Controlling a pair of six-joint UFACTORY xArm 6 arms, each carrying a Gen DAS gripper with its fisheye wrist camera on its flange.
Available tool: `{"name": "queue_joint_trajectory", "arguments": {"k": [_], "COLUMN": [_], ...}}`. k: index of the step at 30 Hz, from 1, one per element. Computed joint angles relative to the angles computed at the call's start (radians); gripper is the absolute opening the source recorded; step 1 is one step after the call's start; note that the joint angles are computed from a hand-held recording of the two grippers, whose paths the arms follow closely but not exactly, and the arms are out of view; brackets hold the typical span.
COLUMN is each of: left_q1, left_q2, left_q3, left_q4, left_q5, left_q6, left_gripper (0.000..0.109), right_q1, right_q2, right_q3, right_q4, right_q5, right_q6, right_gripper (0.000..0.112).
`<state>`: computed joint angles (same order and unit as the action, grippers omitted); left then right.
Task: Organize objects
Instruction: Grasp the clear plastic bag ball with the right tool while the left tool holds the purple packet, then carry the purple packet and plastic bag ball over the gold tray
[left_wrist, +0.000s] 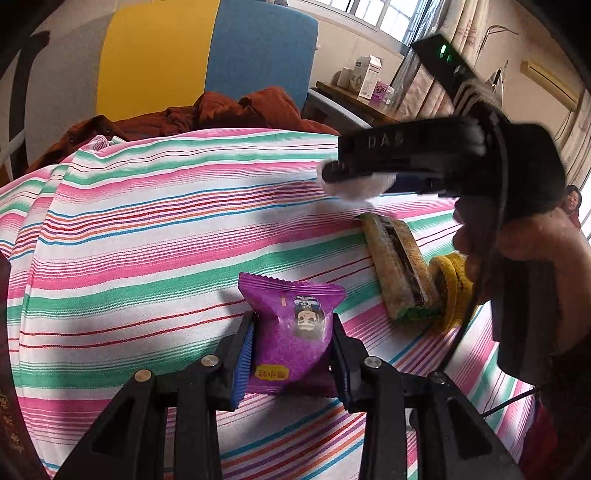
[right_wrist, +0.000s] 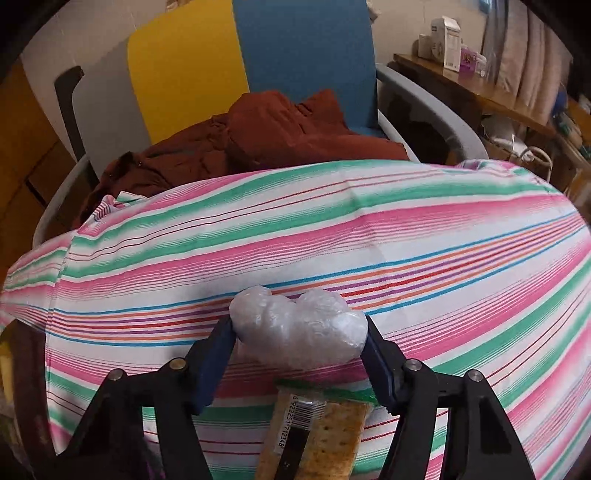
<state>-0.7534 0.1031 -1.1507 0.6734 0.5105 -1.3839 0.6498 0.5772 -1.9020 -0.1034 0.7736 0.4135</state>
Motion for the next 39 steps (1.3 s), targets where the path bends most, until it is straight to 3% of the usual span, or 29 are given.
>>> {"name": "queue_joint_trajectory", "arguments": {"k": [3, 7, 14, 27, 39], "left_q1": [0.001, -0.018, -0.060, -0.149, -0.245], "left_q2": [0.001, 0.007, -0.068, -0.288, -0.472], "left_q3": [-0.007, -0.049, -0.038, 0.076, 0.146], "left_q4": [-0.013, -0.058, -0.028, 0.053, 0.133], "left_q5": [0.008, 0.091, 0.189, 0.339, 0.591], "left_q6": [0.012, 0.074, 0.060, -0.040, -0.134], "left_gripper": [0.036, 0.036, 0.036, 0.036, 0.036], "right_q1": [0.009, 0.031, 0.055, 0.095, 0.164], "right_q2": [-0.014, -0.031, -0.040, -0.067, -0.166], "right_q3": [0.006, 0.009, 0.021, 0.017, 0.084], "right_q4": [0.008, 0.029, 0.092, 0.065, 0.026], "right_q5": [-0.021, -0.054, -0.073, 0.003, 0.033], "right_q6": [-0.019, -0.081, -0.173, -0.138, -0.075], "right_gripper": [0.066, 0.066, 0.066, 0.066, 0.066]}}
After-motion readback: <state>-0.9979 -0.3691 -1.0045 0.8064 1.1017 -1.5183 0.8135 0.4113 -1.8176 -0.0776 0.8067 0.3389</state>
